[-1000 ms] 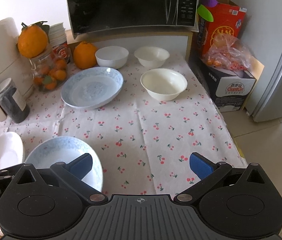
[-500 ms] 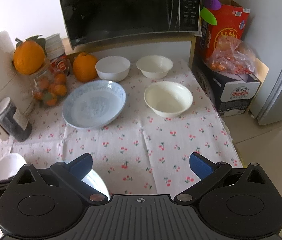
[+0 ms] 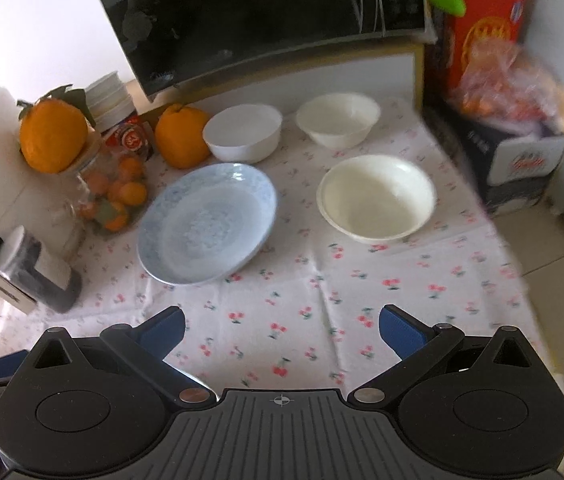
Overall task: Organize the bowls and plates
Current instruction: 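Reach both grippers to the rim of the smaller blue-patterned plate and close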
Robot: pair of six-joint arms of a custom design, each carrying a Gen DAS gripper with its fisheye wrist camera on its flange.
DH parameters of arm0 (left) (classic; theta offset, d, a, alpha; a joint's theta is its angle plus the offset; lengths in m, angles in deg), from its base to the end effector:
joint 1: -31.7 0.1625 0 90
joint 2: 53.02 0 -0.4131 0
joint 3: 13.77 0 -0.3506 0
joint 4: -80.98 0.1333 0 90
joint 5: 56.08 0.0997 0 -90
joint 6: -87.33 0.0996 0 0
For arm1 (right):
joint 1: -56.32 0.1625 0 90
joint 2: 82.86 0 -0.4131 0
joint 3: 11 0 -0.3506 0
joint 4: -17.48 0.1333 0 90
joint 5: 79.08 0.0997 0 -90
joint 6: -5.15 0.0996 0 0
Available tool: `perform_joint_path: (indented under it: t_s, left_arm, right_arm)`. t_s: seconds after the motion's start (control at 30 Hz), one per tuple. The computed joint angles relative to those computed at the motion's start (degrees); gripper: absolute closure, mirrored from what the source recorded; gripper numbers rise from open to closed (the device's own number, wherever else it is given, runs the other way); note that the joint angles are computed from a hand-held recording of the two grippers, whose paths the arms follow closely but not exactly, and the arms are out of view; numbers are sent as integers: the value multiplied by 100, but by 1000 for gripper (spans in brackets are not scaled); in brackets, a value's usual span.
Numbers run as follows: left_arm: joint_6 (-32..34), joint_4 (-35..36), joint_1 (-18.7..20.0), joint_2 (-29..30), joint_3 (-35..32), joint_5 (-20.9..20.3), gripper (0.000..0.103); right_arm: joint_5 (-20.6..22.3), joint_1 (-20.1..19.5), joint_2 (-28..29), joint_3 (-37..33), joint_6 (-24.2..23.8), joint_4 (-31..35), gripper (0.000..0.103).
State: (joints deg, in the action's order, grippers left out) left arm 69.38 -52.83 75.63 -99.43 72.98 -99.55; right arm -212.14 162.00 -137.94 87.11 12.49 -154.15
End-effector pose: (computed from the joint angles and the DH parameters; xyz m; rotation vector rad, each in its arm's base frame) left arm -0.3296 -0.6030 0.1724 0.5558 2.3488 -0.6120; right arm 0.2294 -0.5755 0.2673 -0.1533 -2.3738 0.9941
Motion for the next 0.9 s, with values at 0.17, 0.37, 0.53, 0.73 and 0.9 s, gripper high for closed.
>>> perform_joint_path:
  t_s: [0.17,0.37,0.53,0.73,0.9]
  left_arm:
    - [165,-292,200,271,-394,-158,2]
    - [62,-421,442,516,-787,-370,5]
    - [172,-707,583,765,-972,-458,10]
    - [274,-922,757,1030,-1202,-653,21]
    - [378,-1257,871,1225,-1360,-830,32]
  right_arm:
    - [839,-370,-27,-160,324,128,0]
    - [1798,-765,28,-290,695,76,0]
    - [2255,-973,145,-359,917,-130,0]
    - [2699,-1138,388,-506,1180,-380,1]
    - [2549,-1155,657,-708,1287,-544,6]
